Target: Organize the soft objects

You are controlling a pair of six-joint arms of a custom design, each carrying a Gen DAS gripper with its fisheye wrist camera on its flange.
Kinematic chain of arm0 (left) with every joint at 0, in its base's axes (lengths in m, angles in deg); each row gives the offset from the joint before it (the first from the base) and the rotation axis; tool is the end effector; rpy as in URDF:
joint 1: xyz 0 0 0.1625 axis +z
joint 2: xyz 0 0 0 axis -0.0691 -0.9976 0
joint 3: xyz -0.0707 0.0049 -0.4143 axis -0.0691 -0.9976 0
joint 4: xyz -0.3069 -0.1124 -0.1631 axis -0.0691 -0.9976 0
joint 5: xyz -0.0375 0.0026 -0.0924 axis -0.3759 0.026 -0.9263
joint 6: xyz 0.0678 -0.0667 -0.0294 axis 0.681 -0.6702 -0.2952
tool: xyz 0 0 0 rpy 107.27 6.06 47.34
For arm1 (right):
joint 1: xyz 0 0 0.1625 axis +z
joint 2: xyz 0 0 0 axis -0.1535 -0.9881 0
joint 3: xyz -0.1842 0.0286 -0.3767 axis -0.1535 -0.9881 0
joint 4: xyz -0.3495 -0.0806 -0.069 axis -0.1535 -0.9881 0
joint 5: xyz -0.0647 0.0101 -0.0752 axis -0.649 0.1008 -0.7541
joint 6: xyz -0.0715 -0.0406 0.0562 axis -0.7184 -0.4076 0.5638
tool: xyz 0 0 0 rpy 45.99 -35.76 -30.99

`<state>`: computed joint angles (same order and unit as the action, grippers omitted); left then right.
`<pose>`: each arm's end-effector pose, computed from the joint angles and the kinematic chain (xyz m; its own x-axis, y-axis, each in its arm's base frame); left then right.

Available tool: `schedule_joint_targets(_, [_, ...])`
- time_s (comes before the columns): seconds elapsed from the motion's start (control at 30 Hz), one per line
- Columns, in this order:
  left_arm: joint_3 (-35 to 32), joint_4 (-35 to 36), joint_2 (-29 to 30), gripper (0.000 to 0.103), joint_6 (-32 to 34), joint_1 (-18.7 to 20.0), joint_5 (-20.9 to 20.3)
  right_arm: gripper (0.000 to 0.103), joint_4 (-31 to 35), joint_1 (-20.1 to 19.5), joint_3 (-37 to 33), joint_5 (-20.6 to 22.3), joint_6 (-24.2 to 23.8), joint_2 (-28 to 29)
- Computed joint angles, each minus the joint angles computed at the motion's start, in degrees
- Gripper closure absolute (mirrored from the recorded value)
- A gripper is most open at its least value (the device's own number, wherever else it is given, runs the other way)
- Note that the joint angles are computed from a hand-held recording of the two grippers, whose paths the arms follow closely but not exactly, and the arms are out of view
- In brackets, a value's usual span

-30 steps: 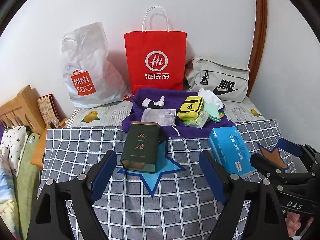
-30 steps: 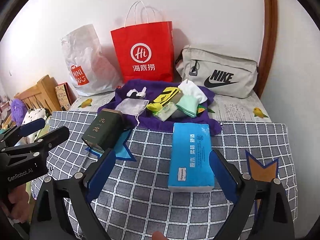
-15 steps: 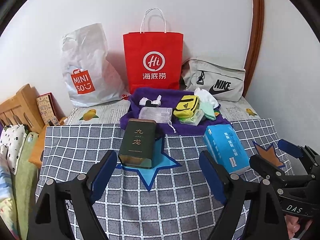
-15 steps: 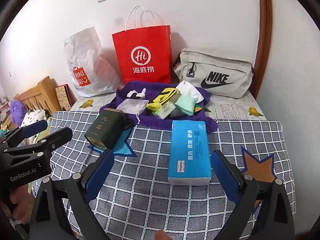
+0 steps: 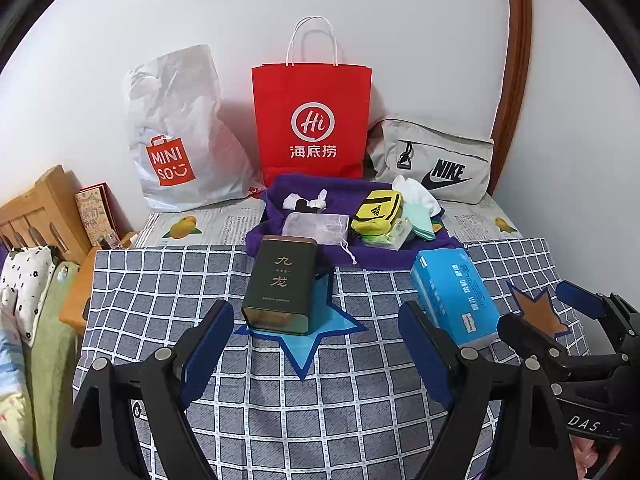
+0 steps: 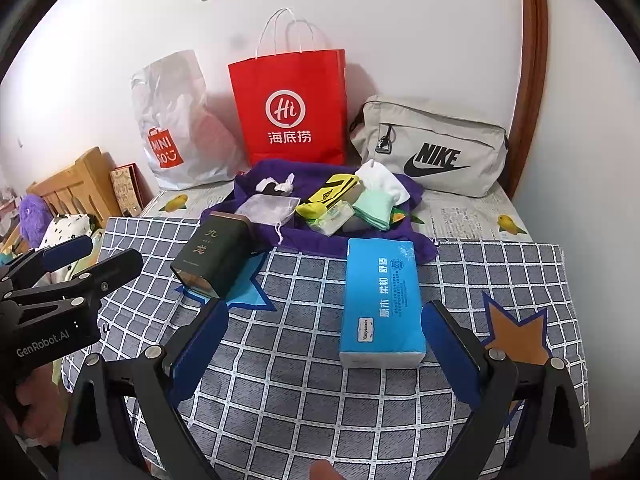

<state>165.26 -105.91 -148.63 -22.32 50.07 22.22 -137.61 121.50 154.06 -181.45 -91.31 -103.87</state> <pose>-0.1916 -0.5166 0.3024 -0.7170 -0.0607 -0.6944 0.4815 0.6772 -0.5564 0.3096 -0.5335 0.1299 -0.7267 -0.2904 0.6226 -0.6225 0.6618 -0.4178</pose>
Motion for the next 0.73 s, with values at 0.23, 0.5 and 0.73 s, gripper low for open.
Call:
schedule_joint_targets(0.23, [0.01,0.05,-0.18,0.020,0.04,-0.04,-0.19,0.007,0.44,0.05,-0.09,0.06,-0.01,-0.02])
schedule_joint_targets(0.5, [0.10,-0.12,-0.27,0.020,0.07,-0.06,-0.33,0.007,0.33,0.09,0.11,0.02,0.16,-0.12])
schedule_joint_targets(0.73, [0.17,0.00,-0.26,0.020,-0.02,-0.13,0.05,0.007,0.33,0.09,0.19,0.05,0.27,-0.18])
